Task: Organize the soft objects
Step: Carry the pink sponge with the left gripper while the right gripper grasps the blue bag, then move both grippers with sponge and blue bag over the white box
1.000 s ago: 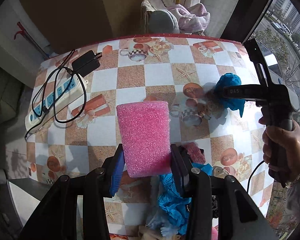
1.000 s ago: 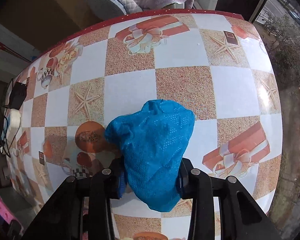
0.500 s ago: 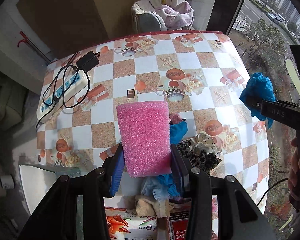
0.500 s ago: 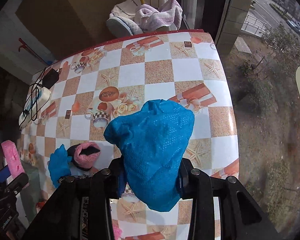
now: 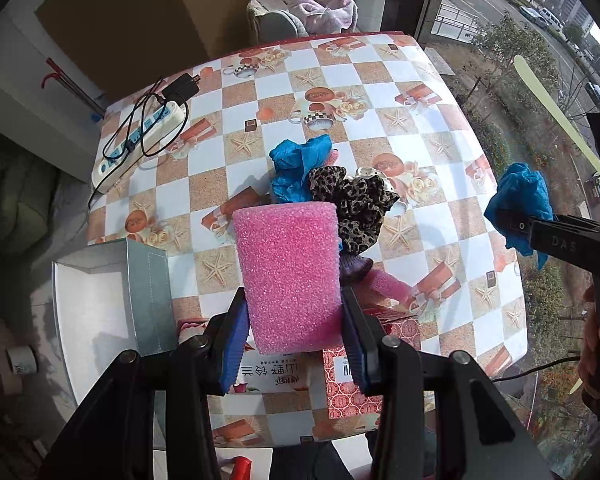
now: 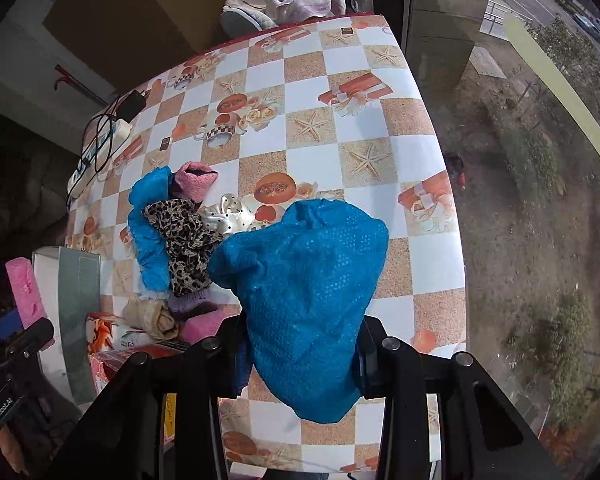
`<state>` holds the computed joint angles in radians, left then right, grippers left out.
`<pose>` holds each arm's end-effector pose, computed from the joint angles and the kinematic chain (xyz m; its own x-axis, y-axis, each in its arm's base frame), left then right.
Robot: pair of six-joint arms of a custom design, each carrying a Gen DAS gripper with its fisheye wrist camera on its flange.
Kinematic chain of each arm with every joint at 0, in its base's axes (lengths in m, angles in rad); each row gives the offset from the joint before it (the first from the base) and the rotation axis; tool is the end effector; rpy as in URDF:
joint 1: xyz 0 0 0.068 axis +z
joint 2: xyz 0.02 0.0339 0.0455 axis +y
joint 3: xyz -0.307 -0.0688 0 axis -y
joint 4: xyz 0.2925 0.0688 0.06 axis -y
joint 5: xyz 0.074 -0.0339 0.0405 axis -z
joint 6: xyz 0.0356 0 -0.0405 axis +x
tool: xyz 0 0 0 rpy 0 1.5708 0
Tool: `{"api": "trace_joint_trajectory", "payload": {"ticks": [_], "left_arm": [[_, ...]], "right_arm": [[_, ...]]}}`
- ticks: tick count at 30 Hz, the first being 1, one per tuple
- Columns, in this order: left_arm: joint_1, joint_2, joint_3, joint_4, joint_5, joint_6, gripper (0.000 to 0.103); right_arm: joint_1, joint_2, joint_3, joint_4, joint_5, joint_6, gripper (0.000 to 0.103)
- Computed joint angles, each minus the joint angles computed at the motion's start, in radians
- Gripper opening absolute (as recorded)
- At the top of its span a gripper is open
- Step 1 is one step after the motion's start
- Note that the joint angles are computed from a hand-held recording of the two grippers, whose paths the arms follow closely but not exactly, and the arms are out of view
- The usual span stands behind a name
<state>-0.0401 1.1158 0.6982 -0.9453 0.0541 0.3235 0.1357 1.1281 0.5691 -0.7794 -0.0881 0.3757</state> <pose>0.1992 -0.0099 0.2183 -0.9107 0.3542 -0.2125 0.3593 0.9331 0.0154 0.1913 0.0293 0.1801 -0.9537 0.2387 -0.1828 0.2097 0.9639 0.1642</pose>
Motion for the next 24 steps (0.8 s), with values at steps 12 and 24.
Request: {"api": "trace_joint_trajectory", "payload": {"ticks": [12,24], "left_arm": [[0.440,-0.070,-0.050,-0.072,0.088,0.576,0.047],[0.868,0.141,0.119,-0.050,0.183,0.967,0.047]], "right_arm": [[0.610,-0.348,-0.086,-0.241,0.205,0.835,0.039],[1.087,0.070,0.233,-0.191,0.437,1.169,0.039]]}}
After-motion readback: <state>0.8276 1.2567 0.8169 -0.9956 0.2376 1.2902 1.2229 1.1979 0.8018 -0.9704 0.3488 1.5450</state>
